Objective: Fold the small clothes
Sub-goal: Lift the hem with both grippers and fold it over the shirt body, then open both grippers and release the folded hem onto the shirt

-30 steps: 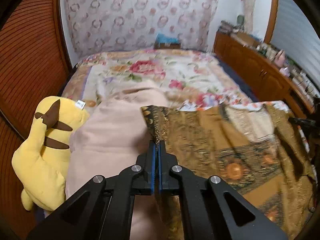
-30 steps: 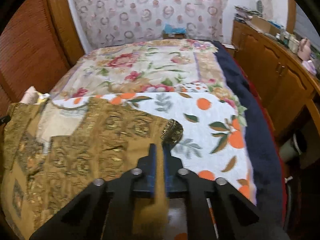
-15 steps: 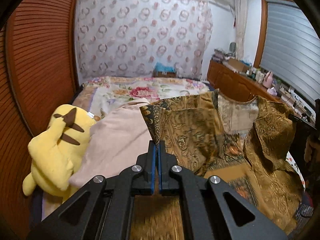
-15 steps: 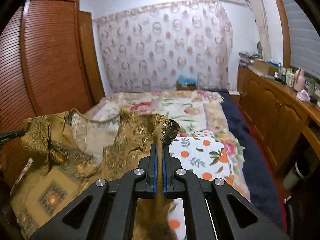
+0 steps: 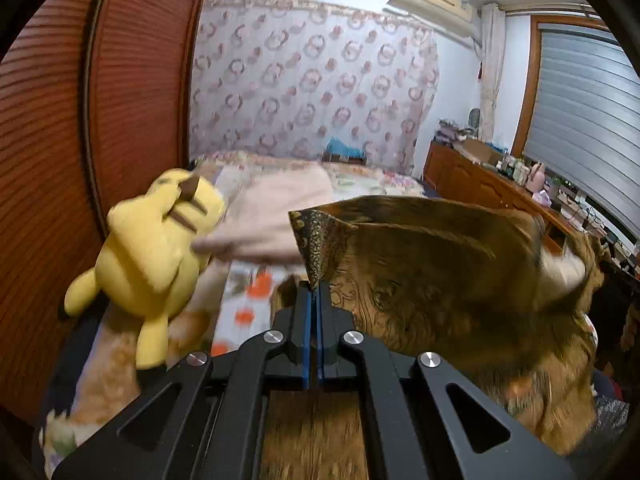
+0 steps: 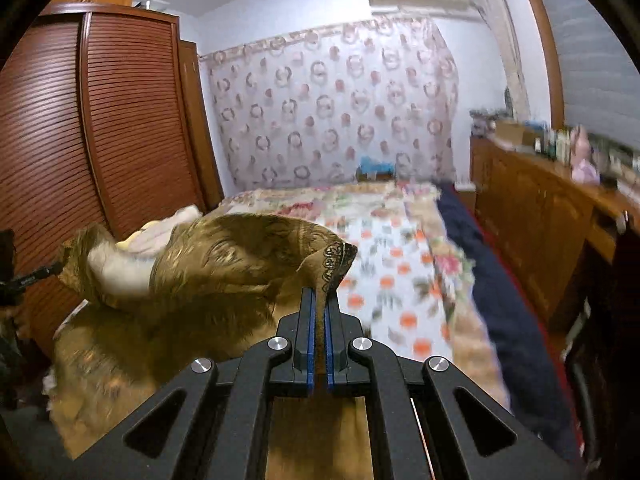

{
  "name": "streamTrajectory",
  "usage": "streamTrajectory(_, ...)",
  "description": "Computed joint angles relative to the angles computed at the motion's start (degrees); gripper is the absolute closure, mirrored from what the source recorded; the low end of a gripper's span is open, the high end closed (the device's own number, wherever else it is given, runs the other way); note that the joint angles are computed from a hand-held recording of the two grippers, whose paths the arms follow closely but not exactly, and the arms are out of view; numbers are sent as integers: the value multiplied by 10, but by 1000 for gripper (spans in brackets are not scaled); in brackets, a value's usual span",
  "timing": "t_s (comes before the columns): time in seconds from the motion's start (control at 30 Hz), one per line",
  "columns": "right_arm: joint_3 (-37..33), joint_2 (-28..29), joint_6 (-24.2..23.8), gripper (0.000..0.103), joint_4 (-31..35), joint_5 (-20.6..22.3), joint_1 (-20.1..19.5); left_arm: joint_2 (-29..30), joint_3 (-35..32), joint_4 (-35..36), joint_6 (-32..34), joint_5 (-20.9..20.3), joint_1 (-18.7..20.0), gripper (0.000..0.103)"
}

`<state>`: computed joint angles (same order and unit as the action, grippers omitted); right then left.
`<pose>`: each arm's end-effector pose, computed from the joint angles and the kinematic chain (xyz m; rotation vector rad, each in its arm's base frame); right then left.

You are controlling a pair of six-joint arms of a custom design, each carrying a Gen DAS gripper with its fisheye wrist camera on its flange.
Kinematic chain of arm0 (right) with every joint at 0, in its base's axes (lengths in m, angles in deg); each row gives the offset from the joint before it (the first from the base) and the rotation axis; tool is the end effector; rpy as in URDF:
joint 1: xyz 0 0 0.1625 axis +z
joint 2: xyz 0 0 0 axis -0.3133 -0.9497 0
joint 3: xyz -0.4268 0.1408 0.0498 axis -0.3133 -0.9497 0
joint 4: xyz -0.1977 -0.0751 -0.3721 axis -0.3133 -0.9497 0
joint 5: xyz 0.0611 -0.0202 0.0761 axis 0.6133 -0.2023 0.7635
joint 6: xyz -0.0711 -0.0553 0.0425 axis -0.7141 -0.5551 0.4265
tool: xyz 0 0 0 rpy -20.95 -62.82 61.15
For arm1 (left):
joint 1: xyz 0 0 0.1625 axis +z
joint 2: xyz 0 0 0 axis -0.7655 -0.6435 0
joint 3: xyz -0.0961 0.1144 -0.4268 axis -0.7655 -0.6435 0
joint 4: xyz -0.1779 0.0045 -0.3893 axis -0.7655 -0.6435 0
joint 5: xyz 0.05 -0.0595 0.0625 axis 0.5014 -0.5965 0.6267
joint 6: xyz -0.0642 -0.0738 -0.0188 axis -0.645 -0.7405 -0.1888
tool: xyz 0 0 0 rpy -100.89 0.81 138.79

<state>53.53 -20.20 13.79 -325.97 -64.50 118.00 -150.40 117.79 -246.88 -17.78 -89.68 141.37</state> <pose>0.1838 -0.4434 0.0083 0.6740 -2.2457 1.3312 0.1709 -0.5189 0.3828 0.4762 2.2854 -1.2126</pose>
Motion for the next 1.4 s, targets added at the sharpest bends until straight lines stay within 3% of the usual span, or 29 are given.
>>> streamTrajectory(0.27, 60, -11, -10, 100, 41, -71, 2, -8, 27, -3, 15, 10, 23, 100)
streamTrajectory(0.43, 69, -32, -7, 100, 79, -77, 3, -9, 29, 8, 5, 4, 32, 100)
streamTrajectory(0.5, 61, -38, -4, 92, 95, -100, 21, -12, 29, 17, 3, 14, 28, 96)
streamTrajectory(0.57, 47, -38, 3, 84, 104, -129, 55, -14, 34, 4, 9, 25, 26, 73)
streamTrajectory(0.7, 42, -47, -5, 64, 83, -154, 81, -25, 30, 11, 13, 25, 27, 57)
streamTrajectory(0.77, 37, -43, -9, 52, 60, -161, 88, -26, 27, 13, 14, 30, 26, 26)
streamTrajectory(0.83, 31, -42, -12, 49, 52, -164, 93, -27, 21, 11, 15, 30, 26, 18)
streamTrajectory(1.0, -12, -37, -29, 44, 85, -172, 97, -26, -1, 20, 16, 30, 18, 17)
streamTrajectory(1.13, -50, -23, -31, 44, 138, -158, 77, -18, -25, 37, 23, 29, 10, 17)
streamTrajectory(1.4, -115, -20, 8, 44, 264, -155, 52, 26, -86, 98, 34, 48, -4, 17)
